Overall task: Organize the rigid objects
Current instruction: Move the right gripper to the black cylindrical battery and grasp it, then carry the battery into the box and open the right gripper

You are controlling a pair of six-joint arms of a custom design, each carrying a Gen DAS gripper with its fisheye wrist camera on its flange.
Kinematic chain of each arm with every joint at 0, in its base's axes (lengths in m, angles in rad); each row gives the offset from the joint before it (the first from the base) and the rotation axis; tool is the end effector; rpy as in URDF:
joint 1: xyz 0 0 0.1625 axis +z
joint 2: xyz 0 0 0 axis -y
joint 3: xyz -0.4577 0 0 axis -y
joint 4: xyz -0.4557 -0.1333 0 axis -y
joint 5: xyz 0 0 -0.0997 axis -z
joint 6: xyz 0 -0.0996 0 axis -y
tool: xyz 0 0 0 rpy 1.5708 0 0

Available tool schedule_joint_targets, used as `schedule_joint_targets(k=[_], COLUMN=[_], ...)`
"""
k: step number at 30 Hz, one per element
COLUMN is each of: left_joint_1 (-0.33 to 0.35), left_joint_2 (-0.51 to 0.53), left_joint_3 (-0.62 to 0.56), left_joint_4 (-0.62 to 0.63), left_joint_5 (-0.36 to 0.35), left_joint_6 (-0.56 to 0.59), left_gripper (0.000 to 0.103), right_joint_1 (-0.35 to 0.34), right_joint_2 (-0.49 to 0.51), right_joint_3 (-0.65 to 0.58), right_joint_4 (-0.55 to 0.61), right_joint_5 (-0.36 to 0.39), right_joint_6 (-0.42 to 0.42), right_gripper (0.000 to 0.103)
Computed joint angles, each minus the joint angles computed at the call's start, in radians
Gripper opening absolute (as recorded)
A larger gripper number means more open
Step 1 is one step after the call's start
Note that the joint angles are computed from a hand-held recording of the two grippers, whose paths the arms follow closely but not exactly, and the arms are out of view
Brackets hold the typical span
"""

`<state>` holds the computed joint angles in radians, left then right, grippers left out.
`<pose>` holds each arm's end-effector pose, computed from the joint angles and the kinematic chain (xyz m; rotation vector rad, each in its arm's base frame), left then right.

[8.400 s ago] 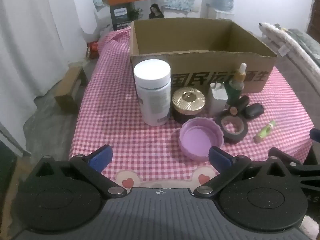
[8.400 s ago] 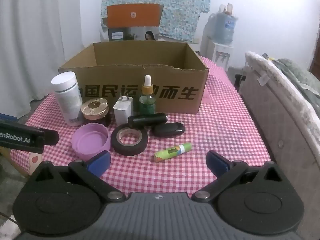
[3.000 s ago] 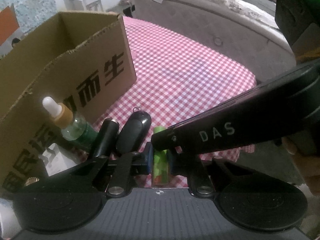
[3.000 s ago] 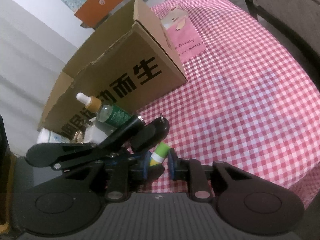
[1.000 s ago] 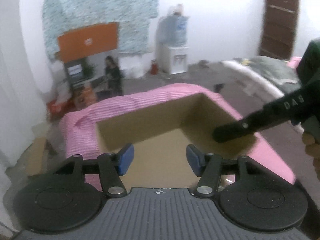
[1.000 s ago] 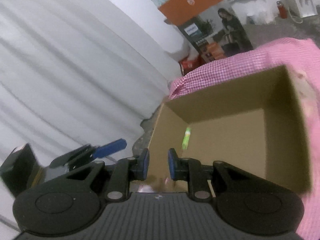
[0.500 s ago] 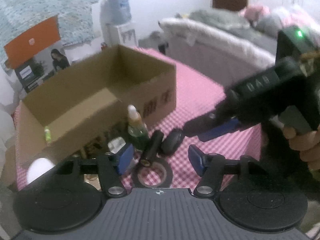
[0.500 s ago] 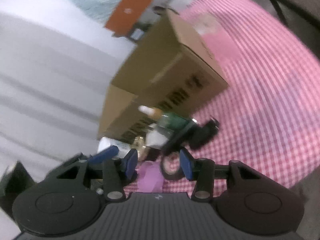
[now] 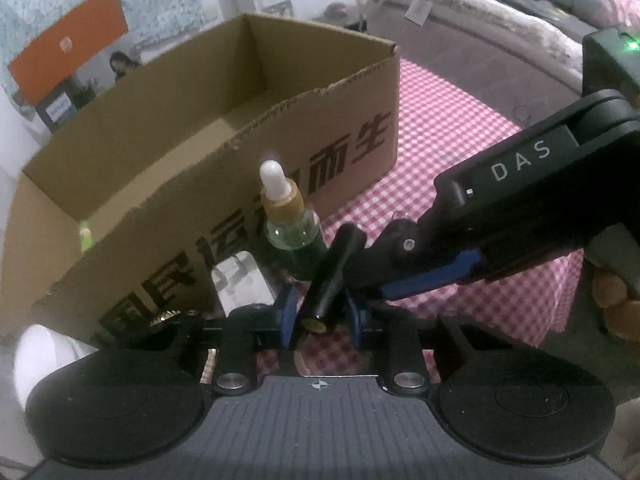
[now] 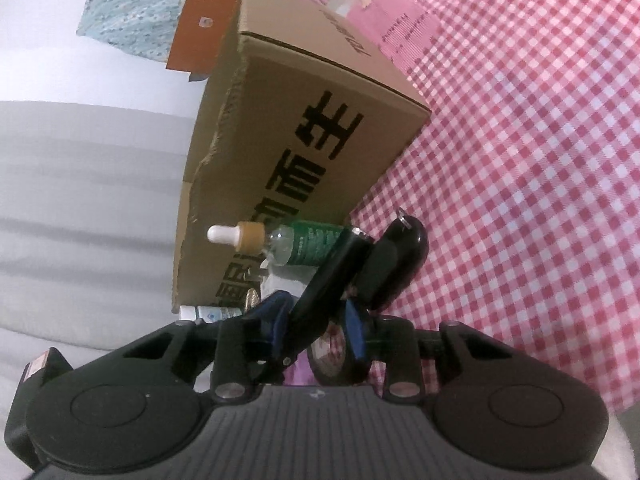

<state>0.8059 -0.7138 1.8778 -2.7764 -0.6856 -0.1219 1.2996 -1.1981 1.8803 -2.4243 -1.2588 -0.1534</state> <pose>-0.2834 -0.5991 -0.0152 0.7078 2.1973 -0.5128 -0.0122 -0.6555 0.2250 0.1295 2.8513 -0.3341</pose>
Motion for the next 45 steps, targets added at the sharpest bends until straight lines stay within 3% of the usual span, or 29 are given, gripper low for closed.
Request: schedule_joint_targets(k=[5, 12, 21, 31, 35, 39, 45], left_joint_1=[0.010, 0.015, -0.002, -0.073, -0.120, -0.162, -0.139], left_joint_2=[-0.030, -0.007, -0.002, -0.045, -0.077, -0.091, -0.106], left_joint_3=[-0.002, -0.030, -0.013, 0.072, 0.125, 0.156, 0.118], left_joint_4=[0.030, 0.087, 0.047, -0.047, -0.147, -0.286, -0.392], left_joint_5=[-0.093, -0.067, -0.041, -0.015, 0.019, 0.105, 0.193], left_joint_6=[-0.028, -0.020, 0.000, 0.001, 0.038, 0.127, 0.234], left_gripper=[0.021, 0.023, 0.021, 0.021, 0.021, 0.021, 0.021], right_joint_1=[0.005, 0.002, 0.003, -0.002, 0.020, 0.074, 0.185], right_joint_2=[0.031, 0.056, 0.081, -0.008, -0.081, -0.130, -0.059], right_joint_3=[-0.021, -0.039, -0.029, 0.069, 0.129, 0.147, 0.025], right_joint_4=[0.000, -0.002, -0.058, -0.096, -0.130, -0.155, -0.094], right_joint_5=[-0.002, -0.001, 0.026, 0.066, 0.076, 0.085, 0.076], right_joint_6=[0.020, 0.029, 0.018, -0.037, -0.090, -0.174, -0.247], right_gripper=[0.034, 0.033, 0.029, 0.028, 0.028, 0.029, 0.029])
